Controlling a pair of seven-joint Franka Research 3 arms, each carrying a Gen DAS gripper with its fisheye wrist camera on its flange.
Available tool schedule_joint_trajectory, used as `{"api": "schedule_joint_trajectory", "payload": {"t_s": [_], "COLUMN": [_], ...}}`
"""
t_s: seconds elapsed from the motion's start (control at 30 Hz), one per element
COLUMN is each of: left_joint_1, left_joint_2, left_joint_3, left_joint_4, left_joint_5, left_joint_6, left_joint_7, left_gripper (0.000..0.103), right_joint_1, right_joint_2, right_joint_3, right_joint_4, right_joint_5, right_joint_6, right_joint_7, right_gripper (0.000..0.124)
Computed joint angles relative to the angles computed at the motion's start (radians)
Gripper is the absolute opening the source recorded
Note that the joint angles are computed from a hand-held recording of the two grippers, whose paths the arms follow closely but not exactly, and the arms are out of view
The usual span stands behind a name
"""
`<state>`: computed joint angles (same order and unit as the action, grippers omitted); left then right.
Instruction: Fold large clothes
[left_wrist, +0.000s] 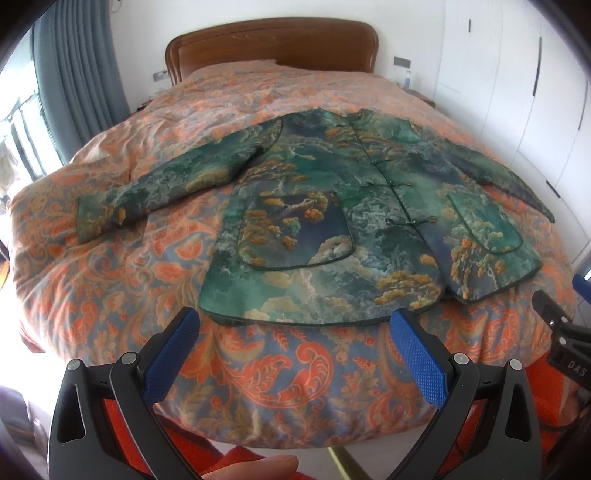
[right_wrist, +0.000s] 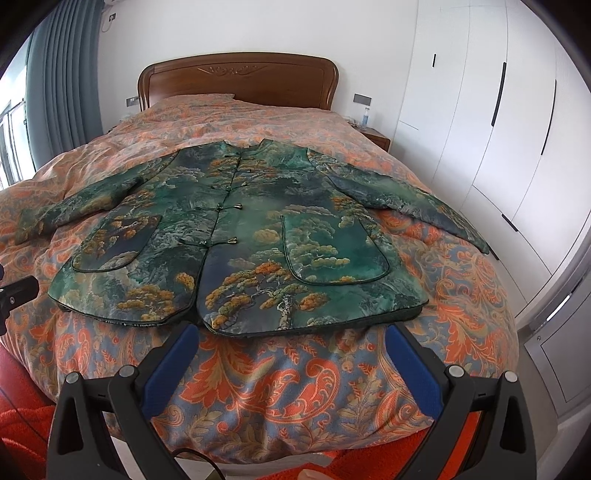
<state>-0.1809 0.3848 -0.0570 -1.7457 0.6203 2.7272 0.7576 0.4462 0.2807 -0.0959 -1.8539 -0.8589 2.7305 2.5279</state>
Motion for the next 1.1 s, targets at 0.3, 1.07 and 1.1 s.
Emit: {"api": "schedule_joint_trajectory", "payload": {"t_s": [0.3, 1.07, 1.1], "left_joint_1": [0.001, 0.013, 0.012], "left_joint_2": [0.002, 0.007, 0.007], "left_joint_3": [0.000, -0.012, -0.012], "left_joint_4": [0.002, 0.000, 0.000], "left_joint_5": [-0.007, -0.052, -0.053], "left_joint_6": [-0.015, 0.033, 0.038], "left_joint_7": [0.000, 0.040, 0.042], "left_gripper": [0.103, 0.103, 0.103], "right_joint_1": [0.003, -0.027, -0.034], "right_joint_2": [0.002, -0.020, -0.023], "right_joint_3": [0.000, -0.069, -0.075], "right_joint_4": [0.002, -0.001, -0.001], "right_joint_5": [0.001, -0.226, -0.269], "right_joint_6": [-0.005, 0.059, 0.071], "right_joint_7": [-0.004, 0.267, 0.309], "right_gripper": [0.103, 0.103, 0.103]}}
